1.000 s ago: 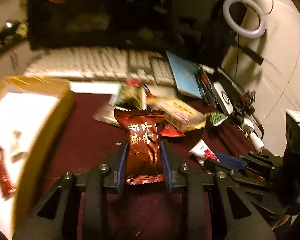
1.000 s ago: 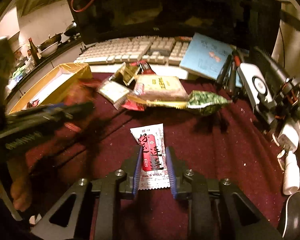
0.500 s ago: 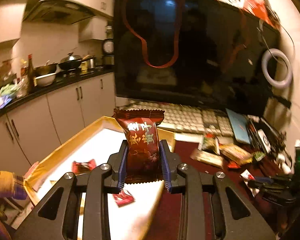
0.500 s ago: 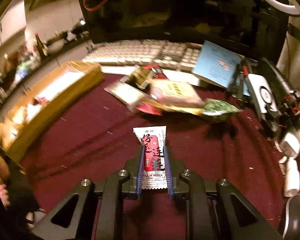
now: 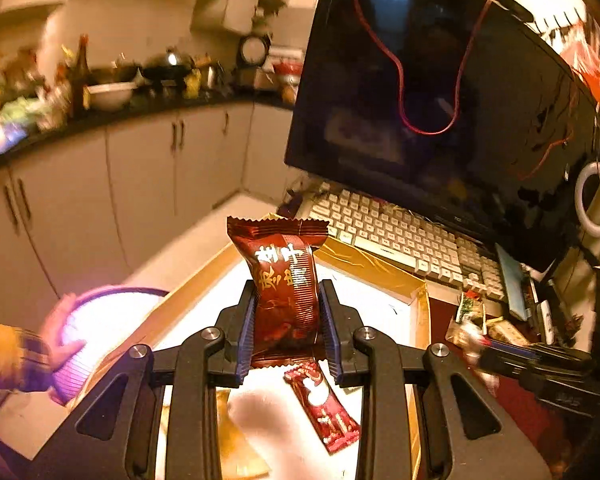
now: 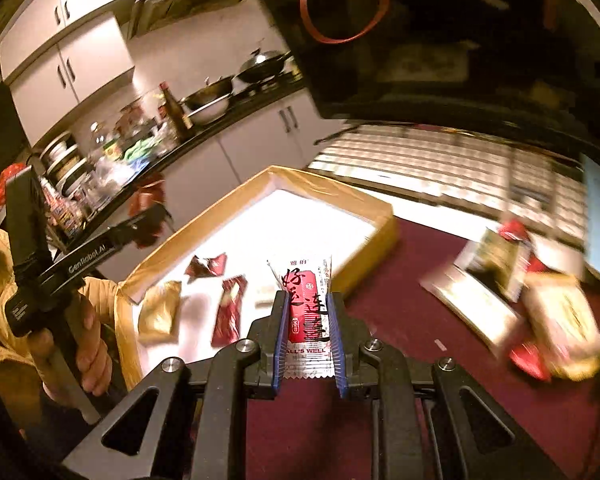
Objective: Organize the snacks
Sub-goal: 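Carry both packets over the box and open both tools to release them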
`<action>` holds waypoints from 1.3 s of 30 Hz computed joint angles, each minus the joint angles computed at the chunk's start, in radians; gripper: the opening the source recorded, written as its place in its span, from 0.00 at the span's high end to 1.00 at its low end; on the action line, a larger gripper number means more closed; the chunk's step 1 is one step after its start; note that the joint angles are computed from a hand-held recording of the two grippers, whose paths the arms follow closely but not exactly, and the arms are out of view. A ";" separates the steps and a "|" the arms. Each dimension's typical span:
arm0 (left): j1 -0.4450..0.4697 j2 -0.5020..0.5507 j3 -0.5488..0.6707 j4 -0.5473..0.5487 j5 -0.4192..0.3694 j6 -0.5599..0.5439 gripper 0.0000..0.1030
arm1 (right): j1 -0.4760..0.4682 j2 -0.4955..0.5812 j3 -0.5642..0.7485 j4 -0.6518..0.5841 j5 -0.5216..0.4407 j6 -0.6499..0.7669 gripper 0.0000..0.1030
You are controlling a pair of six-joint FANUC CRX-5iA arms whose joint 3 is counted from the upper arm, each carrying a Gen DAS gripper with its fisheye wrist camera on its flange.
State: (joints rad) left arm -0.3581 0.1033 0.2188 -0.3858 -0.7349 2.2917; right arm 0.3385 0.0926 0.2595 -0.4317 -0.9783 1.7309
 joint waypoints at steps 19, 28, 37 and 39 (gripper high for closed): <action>0.117 0.372 0.401 0.372 -0.415 -0.389 0.74 | 0.118 0.378 0.381 0.207 -0.178 -0.153 0.82; 0.110 0.340 0.369 0.344 -0.411 -0.379 0.63 | 0.121 0.368 0.355 0.207 -0.160 -0.135 0.77; 0.099 0.273 0.304 0.266 -0.391 -0.289 0.57 | 0.077 0.326 0.350 0.131 -0.173 -0.141 0.76; 0.100 0.249 0.271 0.280 -0.363 -0.291 0.57 | 0.072 0.308 0.336 0.124 -0.168 -0.132 0.75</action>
State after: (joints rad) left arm -0.2578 0.3523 0.4902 -0.1058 -1.0974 2.0009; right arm 0.4103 0.4009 0.5957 -0.3073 -1.1463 1.5990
